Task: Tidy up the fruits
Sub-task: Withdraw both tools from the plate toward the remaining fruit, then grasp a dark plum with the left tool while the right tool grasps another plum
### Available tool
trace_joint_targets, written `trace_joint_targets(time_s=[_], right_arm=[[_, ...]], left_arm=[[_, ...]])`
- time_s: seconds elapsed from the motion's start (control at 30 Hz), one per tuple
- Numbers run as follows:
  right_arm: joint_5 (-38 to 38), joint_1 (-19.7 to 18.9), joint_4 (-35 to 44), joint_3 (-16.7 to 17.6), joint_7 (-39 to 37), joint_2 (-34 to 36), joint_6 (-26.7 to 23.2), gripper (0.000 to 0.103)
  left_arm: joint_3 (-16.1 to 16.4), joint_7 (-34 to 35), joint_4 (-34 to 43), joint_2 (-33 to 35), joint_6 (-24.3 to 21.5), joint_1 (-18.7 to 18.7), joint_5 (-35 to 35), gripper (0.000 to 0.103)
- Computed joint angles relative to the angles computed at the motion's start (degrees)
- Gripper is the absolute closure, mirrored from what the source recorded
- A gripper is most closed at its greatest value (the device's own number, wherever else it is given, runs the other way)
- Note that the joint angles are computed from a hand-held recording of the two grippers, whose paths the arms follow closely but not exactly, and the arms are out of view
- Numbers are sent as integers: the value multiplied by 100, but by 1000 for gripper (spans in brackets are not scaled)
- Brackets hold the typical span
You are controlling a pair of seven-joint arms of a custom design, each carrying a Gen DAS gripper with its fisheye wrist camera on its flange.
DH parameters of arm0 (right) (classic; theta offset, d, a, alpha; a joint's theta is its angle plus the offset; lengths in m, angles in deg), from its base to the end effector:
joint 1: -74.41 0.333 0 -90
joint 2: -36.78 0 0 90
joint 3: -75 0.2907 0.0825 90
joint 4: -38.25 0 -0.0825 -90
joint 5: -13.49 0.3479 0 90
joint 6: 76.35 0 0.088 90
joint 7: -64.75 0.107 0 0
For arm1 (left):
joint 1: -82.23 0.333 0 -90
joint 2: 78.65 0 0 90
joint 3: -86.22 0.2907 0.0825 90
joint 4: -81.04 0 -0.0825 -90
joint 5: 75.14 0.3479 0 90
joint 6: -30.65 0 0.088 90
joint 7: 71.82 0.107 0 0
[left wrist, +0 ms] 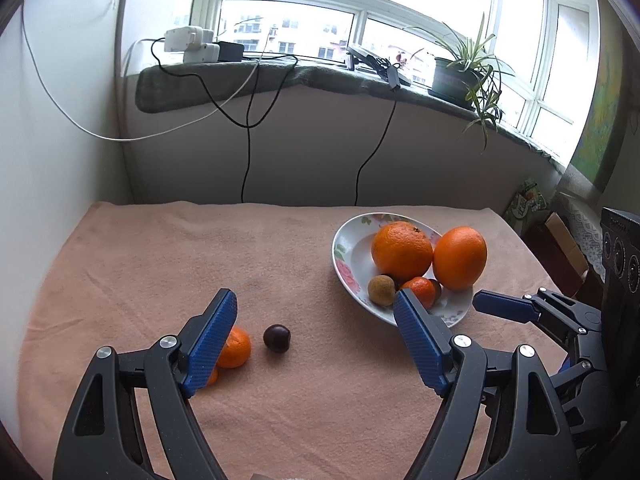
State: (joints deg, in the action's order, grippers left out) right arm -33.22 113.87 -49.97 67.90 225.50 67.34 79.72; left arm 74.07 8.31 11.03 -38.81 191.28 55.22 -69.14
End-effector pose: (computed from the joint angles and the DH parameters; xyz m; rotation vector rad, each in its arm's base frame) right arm 0.5612 0.4069 0.4047 -1.7104 1.6779 -0.6798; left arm 0.6052 -0.4291 0.4708 -1.3496 2.2238 -1.1913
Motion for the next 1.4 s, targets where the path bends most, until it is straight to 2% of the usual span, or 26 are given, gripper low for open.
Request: trace_joint_targets(time_s=[0.37, 0.57, 0.67, 0.87, 0.97, 1.07, 1.23, 1.33, 1.4], right_arm=[[445, -35, 430, 105, -565, 364, 180, 17], [762, 47, 816, 44, -978, 683, 263, 17], [981, 66, 1072, 42, -1247, 865, 182, 17], [1494, -1, 1513, 114, -1859, 1216, 187, 17], [1756, -22, 1760, 148, -2155, 1407, 125, 18], [2006, -45, 2072, 202, -2493, 1617, -44, 26], [2380, -71, 2655, 237, -2908, 2005, -290, 26], [2628, -128, 3183, 302, -3192, 2330, -563, 42], [2811, -169, 3595, 328, -3330, 2596, -748, 45]], left_arm=[[267, -448, -1158, -630, 445, 266, 106, 22], [429, -789, -1835, -1018, 700, 458, 245, 23], [291, -755, -2095, -1143, 768, 686, 151, 23], [12, -548, -2516, -1296, 811, 1039, -143, 34], [-80, -409, -2571, -1282, 783, 1096, -257, 37], [-257, -172, -2580, -1239, 743, 1203, -436, 44], [-432, 175, -2439, -1081, 623, 1262, -701, 51], [-478, 343, -2321, -984, 522, 1259, -811, 56], [-472, 395, -2216, -910, 443, 1240, -876, 58]])
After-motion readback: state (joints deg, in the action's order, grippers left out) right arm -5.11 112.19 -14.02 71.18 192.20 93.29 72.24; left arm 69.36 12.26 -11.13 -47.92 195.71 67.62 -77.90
